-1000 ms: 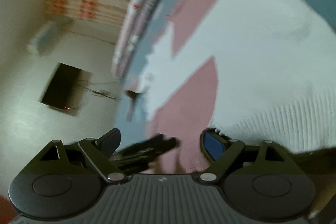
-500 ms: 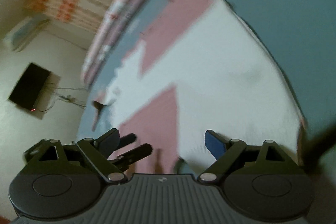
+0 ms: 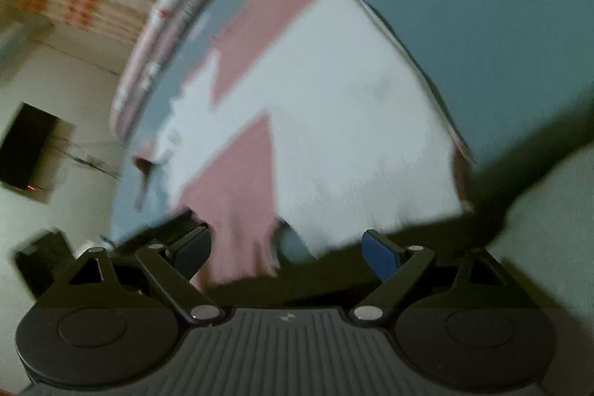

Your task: Fold clothes

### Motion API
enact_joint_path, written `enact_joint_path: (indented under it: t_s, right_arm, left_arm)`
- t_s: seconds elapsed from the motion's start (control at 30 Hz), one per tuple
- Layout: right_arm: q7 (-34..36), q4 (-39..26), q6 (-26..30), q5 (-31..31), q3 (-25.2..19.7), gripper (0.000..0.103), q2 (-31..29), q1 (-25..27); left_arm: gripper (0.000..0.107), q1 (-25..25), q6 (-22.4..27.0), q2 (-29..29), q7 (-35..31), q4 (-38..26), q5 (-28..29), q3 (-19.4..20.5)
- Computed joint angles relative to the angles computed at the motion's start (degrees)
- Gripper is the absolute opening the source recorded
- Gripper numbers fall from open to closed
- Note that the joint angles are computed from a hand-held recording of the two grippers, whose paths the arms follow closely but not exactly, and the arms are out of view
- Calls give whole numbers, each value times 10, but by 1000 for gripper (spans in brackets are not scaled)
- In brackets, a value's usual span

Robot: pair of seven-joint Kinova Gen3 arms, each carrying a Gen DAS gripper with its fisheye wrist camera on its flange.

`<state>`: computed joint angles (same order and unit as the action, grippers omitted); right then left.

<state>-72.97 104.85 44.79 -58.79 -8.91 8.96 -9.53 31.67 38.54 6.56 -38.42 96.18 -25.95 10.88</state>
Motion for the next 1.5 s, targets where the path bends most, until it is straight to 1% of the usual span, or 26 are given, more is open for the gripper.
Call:
enact_joint_path:
  t_s: [0.07,0.1,0.13,0.23,0.3,0.4,0.47,0.6,0.67,0.73,0.77,0.8,0.83,0.9,1.03,1.1,1.13,1.17,1.2,1.23,1.3,1.33,1.37,1.4,1.43,1.5]
  right_arm:
    - [-3,12,-24,3,-30,91,1,18]
    - [9,18,-39,-9,-48,91,2,30]
    - [31,27,-57,-29,-56,91,3,32]
    - [84,38,-65,-75,-31,92,2,6]
    - [131,44,-59,-109,-39,92,-8,18]
    - [180,45,-78,-152,-48,92,-15,20]
    - [215,44,-62,-189,-39,92,-9,19]
    - [259,36,-22,-235,-26,92,0,18]
    - [278,33,-18,-255,-29,92,-4,21]
    - [289,31,-5,-275,-12,92,-5,10]
    - [286,28,-4,-277,-18,92,-5,16]
    - [284,24,-12,-269,-16,92,-7,12]
    - [276,19,-25,-256,-23,92,-8,15]
    - [240,1,-47,-210,-24,92,-12,7]
    - [179,-13,-114,-117,47,92,1,-92]
    - [138,-15,-130,-70,58,92,11,-114]
    - [124,-11,-133,-56,51,92,14,-108]
    - [121,-4,-138,-52,34,92,17,-92]
    - [126,6,-144,-56,7,92,11,-66]
    - [139,17,-143,-70,-15,92,7,-39]
    - [139,24,-123,-83,-32,92,4,-4]
    - [124,22,-115,-75,-26,92,3,-3]
    - [101,17,-116,-58,-15,92,-1,-12]
    - [86,9,-125,-35,1,92,-5,-31]
    - [75,0,-134,-12,23,93,-8,-58]
    - [68,-29,-161,35,58,94,-3,-111]
  left_arm:
    - [81,-3,-13,0,-1,6,6,-1]
    - [81,-3,-12,-1,2,7,6,-2]
    - [81,-3,-11,-2,6,8,5,-3]
    - [81,-2,-13,-13,22,19,-5,-3]
    - [81,-6,-19,-20,30,29,-8,-1]
    - [81,-10,-18,-21,37,31,-8,4]
    - [81,-13,-20,-23,33,32,-7,7]
    - [81,-14,-20,-22,27,28,-10,11]
    - [81,-15,-20,-23,27,27,-9,11]
    - [81,-16,-20,-24,27,27,-11,10]
    - [81,-16,-20,-24,28,27,-13,10]
    - [81,-17,-19,-24,29,26,-15,9]
    - [81,-16,-15,-21,33,24,-21,9]
    - [81,-15,-8,-13,37,19,-29,7]
    - [81,-10,7,4,47,15,-31,0]
    - [81,-17,14,6,30,19,-1,1]
    - [81,-14,10,3,26,28,9,-6]
    - [84,-1,-4,-8,18,43,13,-22]
    - [85,2,-13,-16,3,54,26,-28]
    - [87,-5,-19,-25,-21,62,48,-26]
    - [87,-50,-15,-39,-65,66,95,4]
    - [87,-68,-11,-44,-80,63,109,13]
    - [87,-80,-8,-48,-86,60,113,19]
    - [87,-83,-8,-50,-92,56,109,14]
    - [87,-76,-14,-50,-94,50,94,-1]
    - [87,-85,-23,-44,-81,37,54,-5]
